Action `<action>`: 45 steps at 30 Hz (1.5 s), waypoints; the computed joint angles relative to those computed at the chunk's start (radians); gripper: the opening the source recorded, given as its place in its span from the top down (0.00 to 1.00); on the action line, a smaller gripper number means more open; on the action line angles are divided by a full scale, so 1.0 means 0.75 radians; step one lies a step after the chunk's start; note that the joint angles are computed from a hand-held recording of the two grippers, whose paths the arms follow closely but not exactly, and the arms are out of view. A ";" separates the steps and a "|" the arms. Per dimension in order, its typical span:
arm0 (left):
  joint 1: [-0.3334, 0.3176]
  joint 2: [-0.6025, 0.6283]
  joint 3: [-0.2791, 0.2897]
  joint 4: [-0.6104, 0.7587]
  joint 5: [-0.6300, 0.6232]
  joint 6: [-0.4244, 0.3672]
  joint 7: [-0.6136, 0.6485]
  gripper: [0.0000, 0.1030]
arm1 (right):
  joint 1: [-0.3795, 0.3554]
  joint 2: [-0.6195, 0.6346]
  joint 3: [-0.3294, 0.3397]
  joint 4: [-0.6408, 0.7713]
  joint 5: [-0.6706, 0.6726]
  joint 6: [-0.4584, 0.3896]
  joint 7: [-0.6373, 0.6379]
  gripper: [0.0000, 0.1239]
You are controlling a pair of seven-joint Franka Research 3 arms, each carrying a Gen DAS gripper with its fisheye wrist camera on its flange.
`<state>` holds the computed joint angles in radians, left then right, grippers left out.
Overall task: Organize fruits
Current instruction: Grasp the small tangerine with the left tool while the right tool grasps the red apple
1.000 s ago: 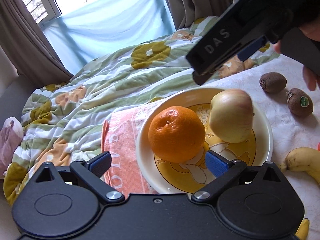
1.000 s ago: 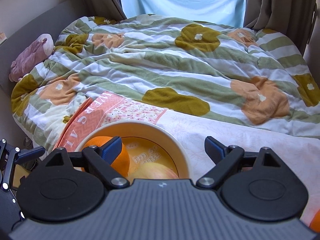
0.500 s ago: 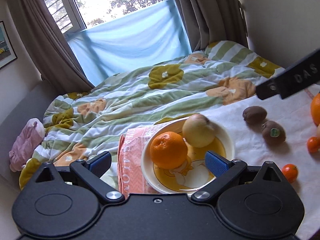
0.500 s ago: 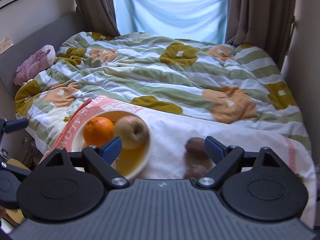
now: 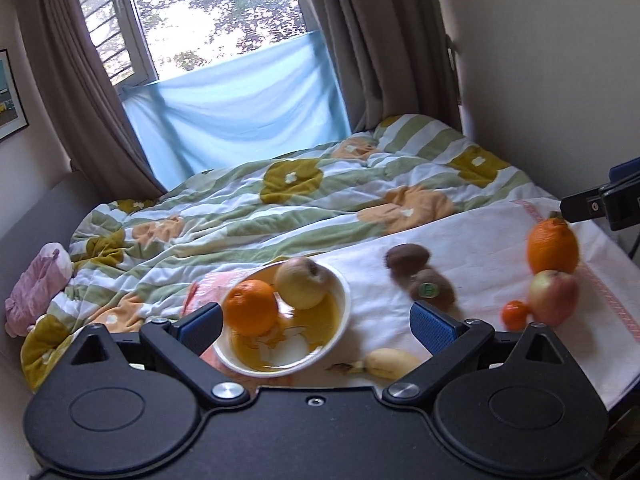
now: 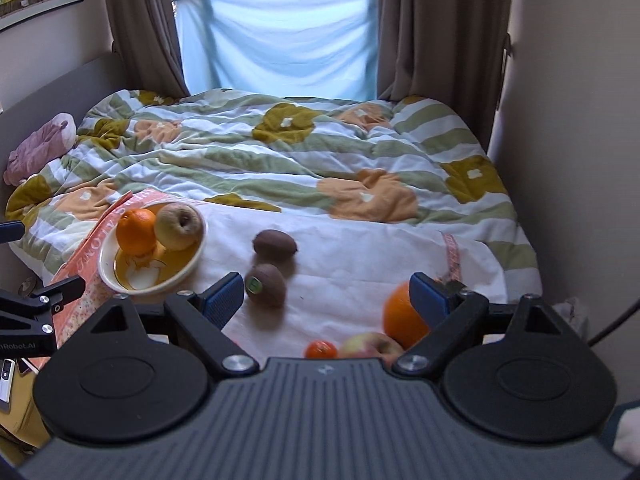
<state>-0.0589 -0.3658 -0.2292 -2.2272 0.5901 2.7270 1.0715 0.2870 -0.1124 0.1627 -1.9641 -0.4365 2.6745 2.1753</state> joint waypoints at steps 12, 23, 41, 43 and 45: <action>-0.166 0.108 0.013 -0.017 -0.143 0.089 0.188 0.02 | -0.131 -0.194 0.025 -0.302 0.135 0.064 0.009 0.17; -0.175 0.390 0.022 0.035 -0.129 0.204 0.469 0.16 | -0.177 -0.051 0.065 -0.333 0.016 0.135 0.284 0.17; -0.167 0.551 0.034 0.144 -0.349 0.140 0.727 0.41 | 0.021 0.209 -0.123 -0.146 -0.074 0.148 0.509 0.18; -0.168 0.554 0.038 0.153 -0.332 0.125 0.707 0.48 | 0.033 0.222 -0.133 -0.134 -0.064 0.144 0.500 0.18; -0.166 0.554 0.042 0.160 -0.325 0.103 0.685 0.57 | 0.044 0.232 -0.142 -0.123 -0.063 0.140 0.496 0.18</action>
<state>-0.1832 0.0499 -0.1975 -2.1069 0.3465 2.8039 1.5852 0.3203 0.0620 0.0560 -2.0564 -0.4837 2.7796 2.5477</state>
